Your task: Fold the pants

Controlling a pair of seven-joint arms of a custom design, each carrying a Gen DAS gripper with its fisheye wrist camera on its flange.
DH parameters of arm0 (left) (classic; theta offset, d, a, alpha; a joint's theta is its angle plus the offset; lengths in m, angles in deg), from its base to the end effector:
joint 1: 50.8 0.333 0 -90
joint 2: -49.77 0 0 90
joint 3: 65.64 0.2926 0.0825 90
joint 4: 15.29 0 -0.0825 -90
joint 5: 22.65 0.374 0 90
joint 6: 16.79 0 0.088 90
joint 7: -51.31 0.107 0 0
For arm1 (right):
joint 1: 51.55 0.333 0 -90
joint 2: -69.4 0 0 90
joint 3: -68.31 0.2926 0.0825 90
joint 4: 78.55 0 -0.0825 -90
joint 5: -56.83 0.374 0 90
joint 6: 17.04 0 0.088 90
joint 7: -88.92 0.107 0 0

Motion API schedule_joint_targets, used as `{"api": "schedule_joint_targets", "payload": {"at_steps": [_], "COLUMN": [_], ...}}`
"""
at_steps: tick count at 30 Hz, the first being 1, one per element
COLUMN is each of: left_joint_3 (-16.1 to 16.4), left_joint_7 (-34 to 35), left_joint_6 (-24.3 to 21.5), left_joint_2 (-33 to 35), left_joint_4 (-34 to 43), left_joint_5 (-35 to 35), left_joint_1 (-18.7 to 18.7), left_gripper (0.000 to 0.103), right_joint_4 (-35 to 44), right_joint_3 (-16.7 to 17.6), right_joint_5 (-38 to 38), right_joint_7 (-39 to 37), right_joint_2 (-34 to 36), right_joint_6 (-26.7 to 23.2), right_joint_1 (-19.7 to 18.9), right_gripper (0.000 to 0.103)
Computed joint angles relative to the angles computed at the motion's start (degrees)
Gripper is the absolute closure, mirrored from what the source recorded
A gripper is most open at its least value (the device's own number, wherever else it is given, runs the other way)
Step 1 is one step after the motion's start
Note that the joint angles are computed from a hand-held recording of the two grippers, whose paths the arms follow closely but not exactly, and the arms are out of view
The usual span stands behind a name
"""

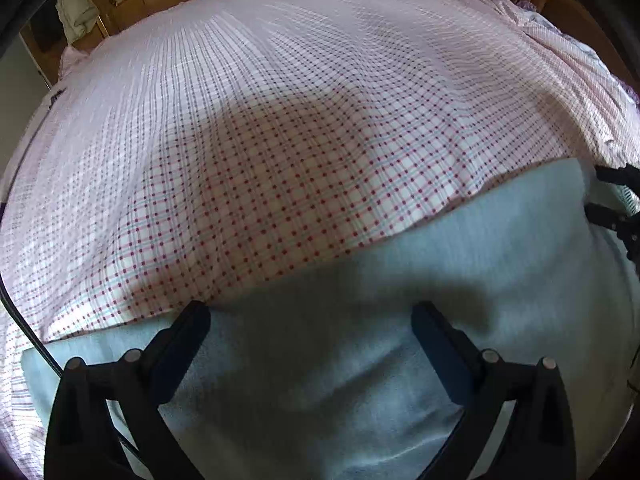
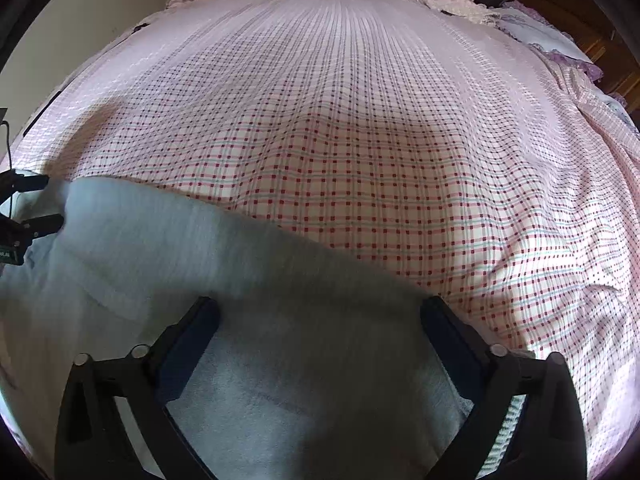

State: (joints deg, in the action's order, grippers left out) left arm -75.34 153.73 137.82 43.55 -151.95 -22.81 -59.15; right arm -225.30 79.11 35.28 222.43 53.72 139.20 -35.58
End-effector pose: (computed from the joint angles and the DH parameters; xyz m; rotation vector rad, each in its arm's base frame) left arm 0.4873 -0.1593 0.3906 -1.3971 2.4447 -0.4292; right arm 0.4049 0.2193 0.3892 -1.9583 1.9104 -0.4771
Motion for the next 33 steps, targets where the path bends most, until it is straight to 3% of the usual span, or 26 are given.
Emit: {"api": "schedule_joint_targets", "payload": {"at_steps": [1, 3, 4, 5, 6, 7, 8, 10, 14, 20, 28, 33], "left_joint_3": [-0.17, -0.47, -0.52, -0.6, -0.87, -1.28, -1.81, -2.16, -1.15, 1.28, 4.23, 5.02], "left_joint_7": [-0.15, 0.29, 0.67, 0.82, 0.33, -0.86, -2.35, -4.58, -4.94, -2.1, 0.73, 0.33], "left_joint_6": [0.42, 0.12, -0.09, -0.43, -0.84, -1.11, -1.68, -2.31, -3.88, -5.43, -8.3, -13.76], "left_joint_2": [-0.39, -1.94, -2.59, -3.11, -3.6, -4.19, -4.12, -4.8, -7.51, -14.5, -29.51, -40.97], "left_joint_4": [-0.44, -1.23, -1.54, -1.73, -1.76, -1.94, -1.4, -1.65, -2.25, -4.95, -12.83, -17.55], "left_joint_5": [0.47, 0.4, 0.31, 0.29, 1.0, 2.55, 4.12, 5.91, 3.4, -3.59, -10.4, -12.34], "left_joint_1": [-0.05, -0.65, -0.93, -1.17, -1.2, -0.93, -0.73, -0.58, -1.73, -3.64, -6.6, -7.8], "left_gripper": [0.006, 0.018, 0.03, 0.044, 0.051, 0.066, 0.079, 0.092, 0.099, 0.1, 0.1, 0.1], "right_joint_4": [-0.06, -0.48, -0.34, -0.82, -1.83, -1.9, -2.41, -3.0, -6.99, -10.07, -15.28, -17.93], "right_joint_3": [-0.19, -0.11, -0.12, -0.13, -0.17, 0.04, 0.11, -0.41, -1.87, 1.09, 4.66, 6.15], "right_joint_5": [0.28, 0.45, 0.62, 0.83, 1.04, 1.11, 1.36, 2.54, 7.97, 9.9, 12.28, 13.14], "right_joint_7": [-0.46, -0.78, -1.14, -1.39, -1.59, -1.61, -1.6, -2.31, -4.65, -4.46, 0.37, 2.84], "right_joint_2": [-0.27, -1.46, -1.79, -2.6, -3.9, -4.62, -5.92, -7.55, -13.77, -20.74, -32.45, -39.45], "right_joint_6": [0.03, -0.33, -0.68, -0.86, -1.13, -2.09, -3.18, -3.8, -2.64, -3.5, -5.95, -9.43], "right_joint_1": [0.19, 0.4, 0.44, 0.51, 0.53, 0.33, 0.23, 0.27, 2.43, 2.83, 6.28, 9.36], "right_gripper": [0.014, 0.034, 0.04, 0.052, 0.064, 0.071, 0.083, 0.095, 0.102, 0.103, 0.103, 0.103]}}
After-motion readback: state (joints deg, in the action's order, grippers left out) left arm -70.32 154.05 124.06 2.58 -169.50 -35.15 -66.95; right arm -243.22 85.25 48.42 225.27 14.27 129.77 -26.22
